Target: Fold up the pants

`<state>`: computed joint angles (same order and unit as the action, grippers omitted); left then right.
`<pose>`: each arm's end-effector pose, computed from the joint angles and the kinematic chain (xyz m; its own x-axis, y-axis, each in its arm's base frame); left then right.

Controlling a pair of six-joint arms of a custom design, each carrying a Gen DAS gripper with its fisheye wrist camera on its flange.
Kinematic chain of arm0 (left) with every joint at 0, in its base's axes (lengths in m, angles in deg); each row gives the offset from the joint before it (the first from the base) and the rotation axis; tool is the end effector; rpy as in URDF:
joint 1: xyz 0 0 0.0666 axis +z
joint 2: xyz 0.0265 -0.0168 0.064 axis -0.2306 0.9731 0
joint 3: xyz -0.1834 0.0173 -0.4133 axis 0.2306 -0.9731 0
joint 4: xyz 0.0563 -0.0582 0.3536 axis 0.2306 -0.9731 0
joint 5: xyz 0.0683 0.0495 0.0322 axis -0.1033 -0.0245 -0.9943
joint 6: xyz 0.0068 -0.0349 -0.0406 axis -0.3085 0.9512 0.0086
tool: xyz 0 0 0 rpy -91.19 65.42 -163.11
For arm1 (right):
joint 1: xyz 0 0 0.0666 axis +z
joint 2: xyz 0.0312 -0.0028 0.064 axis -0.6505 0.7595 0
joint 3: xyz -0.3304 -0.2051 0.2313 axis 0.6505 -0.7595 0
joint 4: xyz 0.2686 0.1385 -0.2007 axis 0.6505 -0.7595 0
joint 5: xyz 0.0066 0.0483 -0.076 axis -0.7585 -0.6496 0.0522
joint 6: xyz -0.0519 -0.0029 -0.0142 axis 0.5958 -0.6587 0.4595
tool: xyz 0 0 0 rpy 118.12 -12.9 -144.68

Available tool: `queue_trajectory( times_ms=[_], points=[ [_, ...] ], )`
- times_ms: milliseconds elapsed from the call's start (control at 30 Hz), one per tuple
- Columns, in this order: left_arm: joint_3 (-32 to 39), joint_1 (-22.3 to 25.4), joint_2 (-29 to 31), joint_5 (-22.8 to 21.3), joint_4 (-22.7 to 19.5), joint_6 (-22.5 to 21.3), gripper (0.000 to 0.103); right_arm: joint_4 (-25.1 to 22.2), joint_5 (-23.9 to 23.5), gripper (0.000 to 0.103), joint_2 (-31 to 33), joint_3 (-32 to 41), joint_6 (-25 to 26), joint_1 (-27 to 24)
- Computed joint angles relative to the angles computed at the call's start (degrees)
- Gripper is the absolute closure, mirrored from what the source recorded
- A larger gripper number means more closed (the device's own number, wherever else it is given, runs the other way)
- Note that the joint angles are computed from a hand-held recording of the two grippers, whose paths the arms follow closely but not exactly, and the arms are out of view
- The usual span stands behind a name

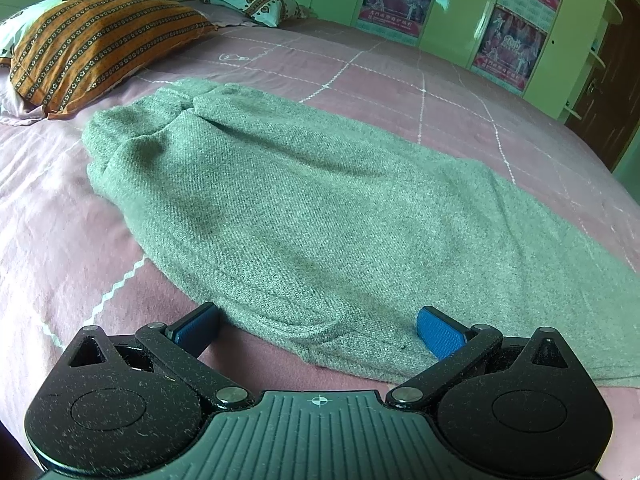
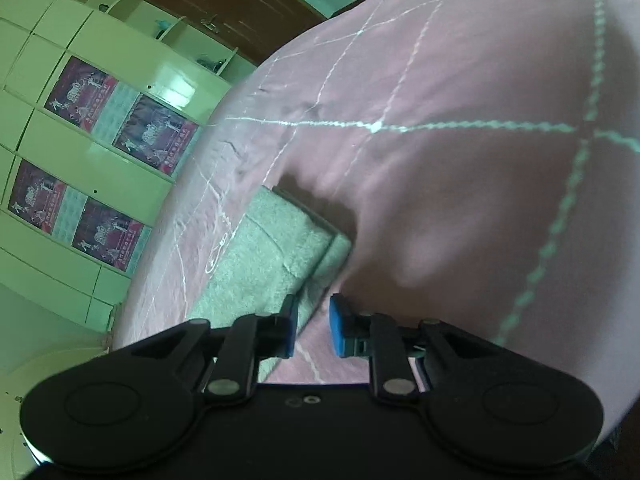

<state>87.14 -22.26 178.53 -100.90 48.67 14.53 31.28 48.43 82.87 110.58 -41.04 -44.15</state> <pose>0.6034 -0.0857 0.4166 -0.6097 -0.4358 -0.6621 -0.4263 0.8845 -0.1896 0.6464 -0.0320 0.4390 -0.4542 0.7963 -0.3995 0.3540 0.5729 0.7392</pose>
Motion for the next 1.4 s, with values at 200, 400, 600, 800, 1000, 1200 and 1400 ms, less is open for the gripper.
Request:
queue_trajectory(
  times_ms=[200,400,600,800,1000,1200,1400],
  points=[
    [-0.1,0.1,0.0,0.2,0.1,-0.1,0.0,-4.0,2.7,0.103,0.2,3.8,9.6,1.2],
    [-0.4,0.4,-0.2,1.2,0.5,0.0,0.0,4.6,6.4,0.103,-4.3,1.2,24.6,2.5],
    [-1.0,0.8,-0.6,2.2,1.2,-0.1,0.0,-2.5,2.2,0.103,-0.3,1.1,5.9,-0.9],
    [-2.8,0.3,-1.8,0.6,3.9,0.3,0.0,8.6,1.0,0.096,-8.5,-9.8,2.6,0.4],
    [-9.1,-1.5,-6.2,-9.8,11.2,4.4,0.0,6.6,-12.8,0.094,-6.5,-7.9,4.2,6.0],
    [-10.6,-2.0,-6.9,-8.4,10.2,5.9,0.0,-0.2,-18.5,0.093,-2.7,-0.8,4.3,11.2],
    [-9.1,-1.4,-5.6,-5.9,8.4,5.4,0.0,-3.1,-20.9,0.092,-0.8,1.9,-0.7,11.9]
  ],
)
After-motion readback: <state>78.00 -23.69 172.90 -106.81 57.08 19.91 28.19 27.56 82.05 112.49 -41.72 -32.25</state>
